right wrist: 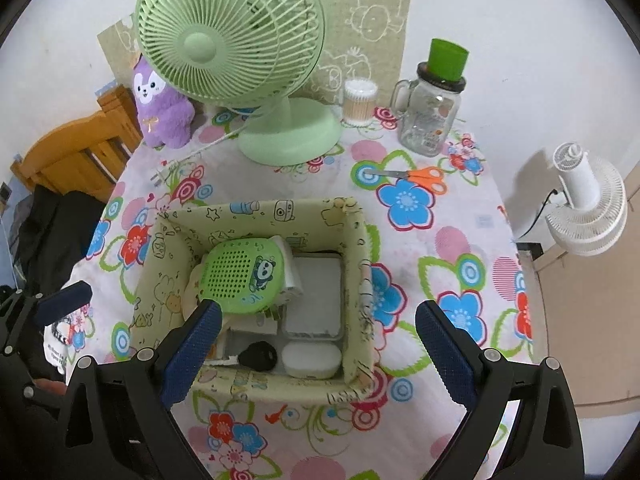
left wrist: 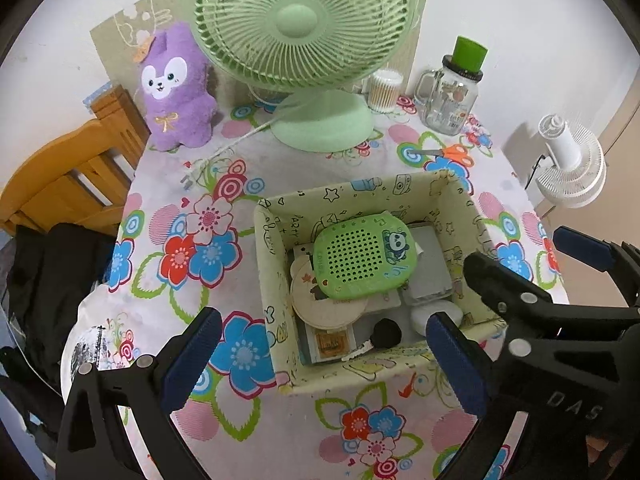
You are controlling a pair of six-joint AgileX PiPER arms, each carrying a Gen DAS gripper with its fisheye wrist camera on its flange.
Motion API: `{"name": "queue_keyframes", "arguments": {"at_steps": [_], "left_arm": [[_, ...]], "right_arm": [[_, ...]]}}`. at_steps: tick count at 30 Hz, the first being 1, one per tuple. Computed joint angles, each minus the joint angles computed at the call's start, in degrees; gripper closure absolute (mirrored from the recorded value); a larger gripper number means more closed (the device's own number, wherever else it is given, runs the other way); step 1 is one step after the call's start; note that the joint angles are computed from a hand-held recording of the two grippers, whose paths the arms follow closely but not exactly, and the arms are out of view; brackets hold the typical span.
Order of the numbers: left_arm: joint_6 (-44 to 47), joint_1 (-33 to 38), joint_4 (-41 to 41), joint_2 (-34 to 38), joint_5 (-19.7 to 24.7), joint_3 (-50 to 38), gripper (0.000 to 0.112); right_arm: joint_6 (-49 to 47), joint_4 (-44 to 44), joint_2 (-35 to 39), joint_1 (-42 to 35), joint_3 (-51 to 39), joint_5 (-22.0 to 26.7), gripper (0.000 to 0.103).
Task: Organize rigid objects
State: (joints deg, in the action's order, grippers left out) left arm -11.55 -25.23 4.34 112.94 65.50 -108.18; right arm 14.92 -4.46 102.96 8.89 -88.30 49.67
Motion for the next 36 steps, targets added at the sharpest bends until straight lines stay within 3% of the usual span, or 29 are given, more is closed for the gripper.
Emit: {"name": "queue_keyframes", "arguments": {"at_steps": [17,32,36], "left_arm": [[-3.6,-1.2,4.2,-11.3,0.0,5.9,0.009],[-7.8,-5.6,9.5,-20.7,1.9,9.1,0.009],[-9.4,-6.8,10.7,-23.7,0.9,11.4,0.009]], "right_arm": [[3.1,-2.4,-13.2,-0.5,7.5,0.3,0.004],[9.1,-11.1,-25.5,3.9,12.0,4.3,0.004],[8.3,-9.2,-28.1,3.6,13.2,4.8,0.004]]}}
